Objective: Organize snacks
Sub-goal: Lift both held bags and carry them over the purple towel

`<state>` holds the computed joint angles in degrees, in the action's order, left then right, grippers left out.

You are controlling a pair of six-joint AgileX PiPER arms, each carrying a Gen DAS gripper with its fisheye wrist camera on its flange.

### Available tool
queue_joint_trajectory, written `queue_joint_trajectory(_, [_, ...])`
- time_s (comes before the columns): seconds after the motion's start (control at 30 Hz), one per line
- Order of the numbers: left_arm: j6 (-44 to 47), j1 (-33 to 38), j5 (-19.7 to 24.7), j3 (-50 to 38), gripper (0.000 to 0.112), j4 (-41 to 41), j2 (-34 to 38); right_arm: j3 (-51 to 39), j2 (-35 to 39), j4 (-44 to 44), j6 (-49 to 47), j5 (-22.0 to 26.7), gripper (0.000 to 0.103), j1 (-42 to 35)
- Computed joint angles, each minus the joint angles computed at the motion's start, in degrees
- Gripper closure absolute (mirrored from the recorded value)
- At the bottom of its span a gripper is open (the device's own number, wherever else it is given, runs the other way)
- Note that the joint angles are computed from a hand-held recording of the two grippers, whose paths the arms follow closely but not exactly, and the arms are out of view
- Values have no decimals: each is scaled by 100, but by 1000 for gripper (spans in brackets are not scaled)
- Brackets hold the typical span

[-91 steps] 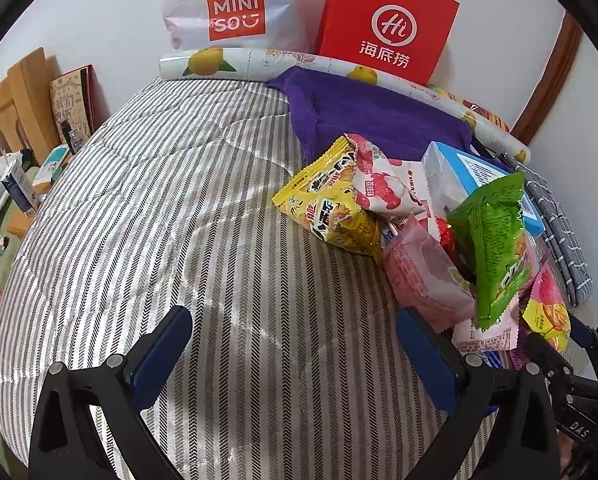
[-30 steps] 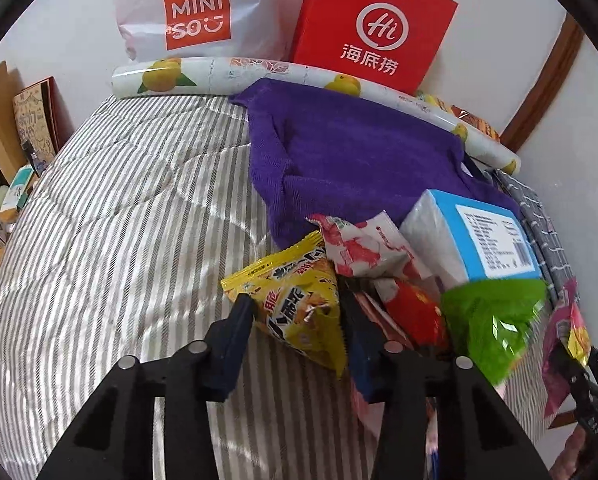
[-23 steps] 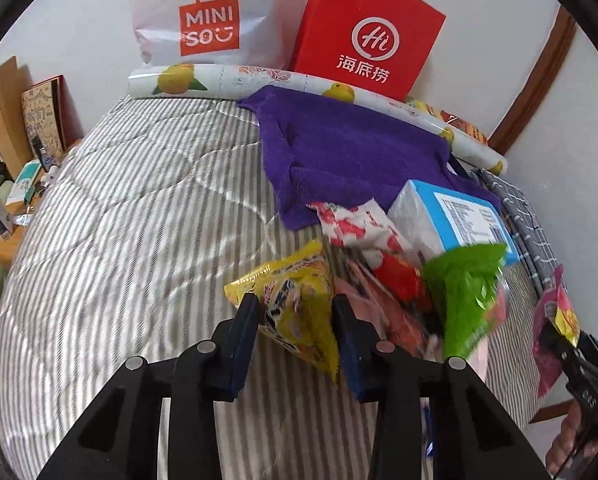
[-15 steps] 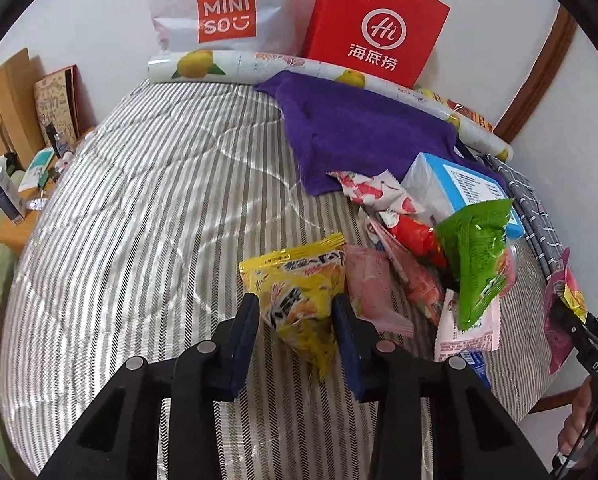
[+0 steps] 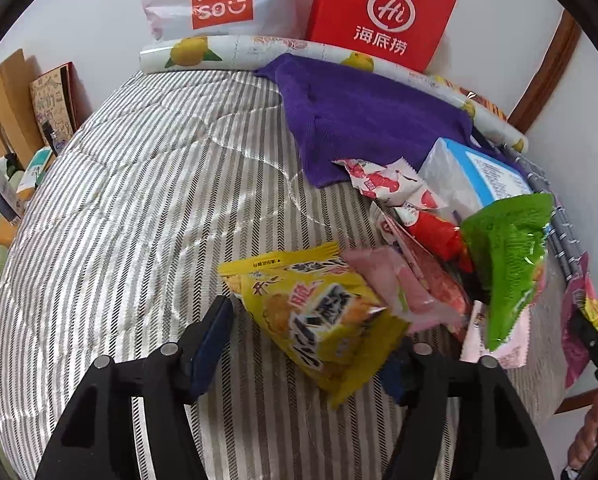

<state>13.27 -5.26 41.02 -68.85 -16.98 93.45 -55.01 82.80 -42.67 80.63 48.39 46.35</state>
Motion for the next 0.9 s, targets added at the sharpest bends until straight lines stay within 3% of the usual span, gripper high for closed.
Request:
queue_joint_trajectory(0.1, [-167, -112, -224, 133, 62, 279, -98, -10, 25, 67, -103, -27, 32, -42])
queue_joint_trajectory(0.17, [82, 15, -120, 142, 65, -25, -156, -2, 21, 43, -72, -6, 32, -16])
queue_joint_trajectory(0.47, [241, 222, 155, 251, 66, -82, -624, 37, 54, 195, -398, -296, 32, -167])
queue_joint_trajectory(0.67, [302, 360, 325, 353, 66, -202, -897, -91, 144, -114, -612, 340, 33, 166])
queue_joint_trajectory(0.9, [109, 213, 513, 211, 66, -204, -1199, -240, -196, 140, -1100, 458, 34, 250])
